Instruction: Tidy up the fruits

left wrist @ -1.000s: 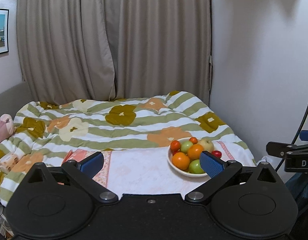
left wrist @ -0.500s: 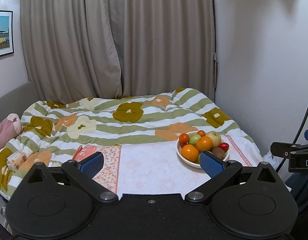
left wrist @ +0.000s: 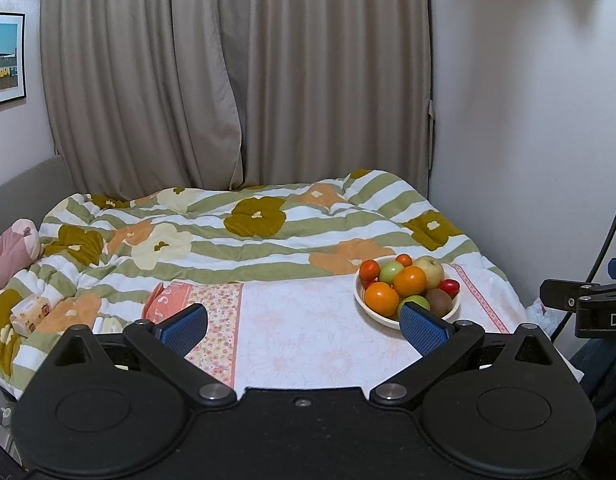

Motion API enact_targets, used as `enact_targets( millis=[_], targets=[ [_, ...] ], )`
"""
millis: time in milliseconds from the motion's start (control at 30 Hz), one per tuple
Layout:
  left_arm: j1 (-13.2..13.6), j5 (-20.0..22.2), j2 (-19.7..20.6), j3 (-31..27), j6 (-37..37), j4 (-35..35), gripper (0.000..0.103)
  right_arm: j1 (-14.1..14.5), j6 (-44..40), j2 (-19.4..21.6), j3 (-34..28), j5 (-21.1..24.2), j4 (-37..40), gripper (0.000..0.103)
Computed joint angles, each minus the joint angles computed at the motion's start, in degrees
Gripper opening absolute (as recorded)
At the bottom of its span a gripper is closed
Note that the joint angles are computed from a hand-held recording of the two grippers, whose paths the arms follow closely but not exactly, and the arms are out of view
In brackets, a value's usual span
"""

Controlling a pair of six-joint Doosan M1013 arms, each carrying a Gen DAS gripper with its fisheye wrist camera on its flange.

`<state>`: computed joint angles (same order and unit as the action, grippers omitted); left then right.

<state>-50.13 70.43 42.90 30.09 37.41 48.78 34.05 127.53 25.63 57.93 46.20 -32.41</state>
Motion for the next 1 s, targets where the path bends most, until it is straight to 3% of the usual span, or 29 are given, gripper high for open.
enact_targets(
  millis=[1000],
  targets=[
    [0.4, -0.7, -0.3, 0.8, -0.6, -0.7, 0.103, 0.3, 0.7, 1.0, -1.0, 1.4, 0.0, 0.103]
  ],
)
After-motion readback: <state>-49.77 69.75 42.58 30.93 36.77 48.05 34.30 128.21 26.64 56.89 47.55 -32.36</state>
